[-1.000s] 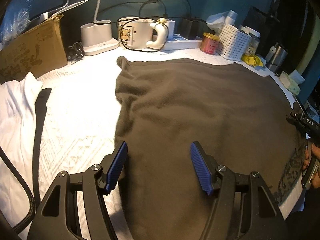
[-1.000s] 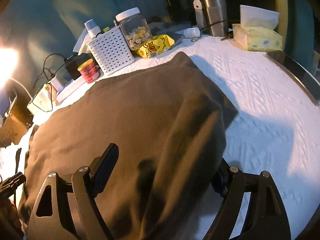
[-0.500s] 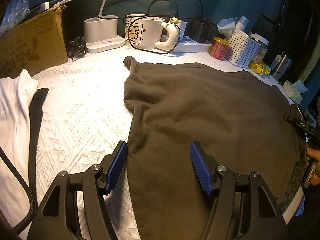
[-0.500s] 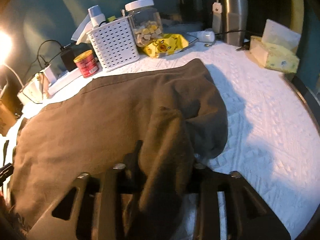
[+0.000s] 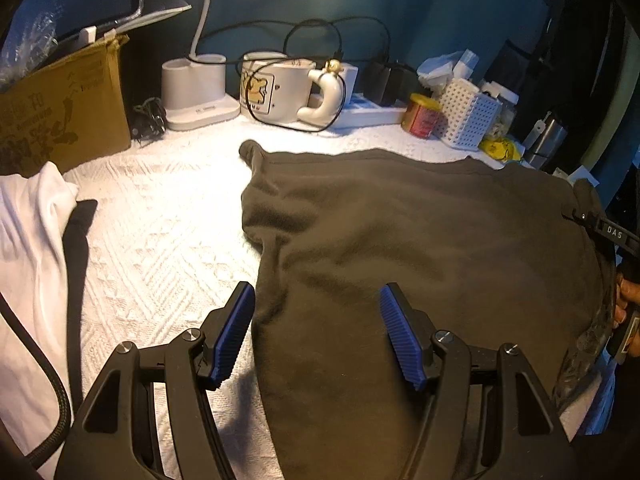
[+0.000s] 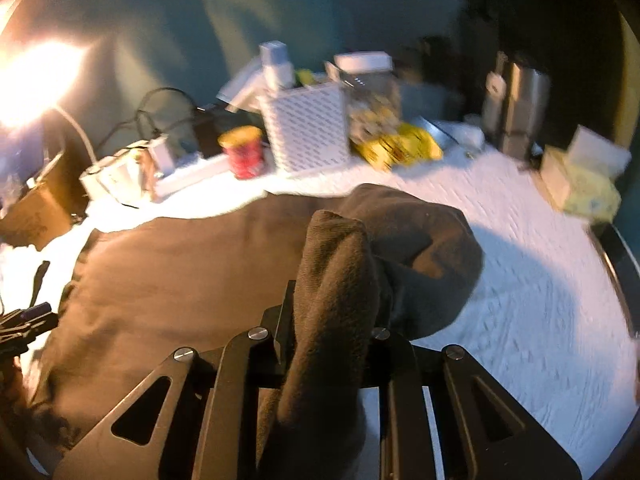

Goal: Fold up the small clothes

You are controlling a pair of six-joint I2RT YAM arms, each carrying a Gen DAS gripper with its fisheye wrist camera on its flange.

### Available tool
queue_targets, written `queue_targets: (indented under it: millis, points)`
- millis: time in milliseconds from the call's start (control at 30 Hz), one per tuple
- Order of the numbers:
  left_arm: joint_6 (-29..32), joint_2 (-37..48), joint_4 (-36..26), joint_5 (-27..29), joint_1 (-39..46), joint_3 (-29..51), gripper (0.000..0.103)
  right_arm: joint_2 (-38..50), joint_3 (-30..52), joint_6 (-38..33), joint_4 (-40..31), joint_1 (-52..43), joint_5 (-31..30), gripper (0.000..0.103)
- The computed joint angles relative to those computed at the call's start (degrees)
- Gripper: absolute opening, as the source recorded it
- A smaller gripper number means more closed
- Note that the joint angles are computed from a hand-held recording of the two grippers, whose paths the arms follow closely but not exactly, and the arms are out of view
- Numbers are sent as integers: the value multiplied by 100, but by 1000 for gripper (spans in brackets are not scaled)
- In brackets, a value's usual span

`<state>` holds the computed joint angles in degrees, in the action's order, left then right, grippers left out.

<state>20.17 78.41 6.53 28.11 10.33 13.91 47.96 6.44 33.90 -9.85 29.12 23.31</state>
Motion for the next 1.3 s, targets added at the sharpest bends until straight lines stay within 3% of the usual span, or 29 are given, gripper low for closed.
queue_targets:
  millis: [300, 667, 867, 1167, 1233, 1300]
  points:
    - [542, -506, -687, 514, 763, 71, 65, 1633, 1089, 289, 414, 1668, 637, 19]
    - [1492, -477, -1366, 1071, 1950, 254, 65, 3913, 2188, 217, 1273, 2236, 252, 19]
    - [1857, -130, -1472, 1178, 2423, 405, 65, 4866, 2836, 255, 1107, 2365, -169, 19]
    - [2206, 180, -1643, 1259, 2770, 538, 65, 5209, 3534, 124, 591, 2718, -502, 20]
    - [2285, 157, -1727, 1256, 2825, 542, 65, 5350, 3730, 45, 476, 2877, -658, 31]
    - [2396, 83, -1860, 1282, 2930, 539, 65, 5490, 3876, 25, 495, 3082, -747, 32]
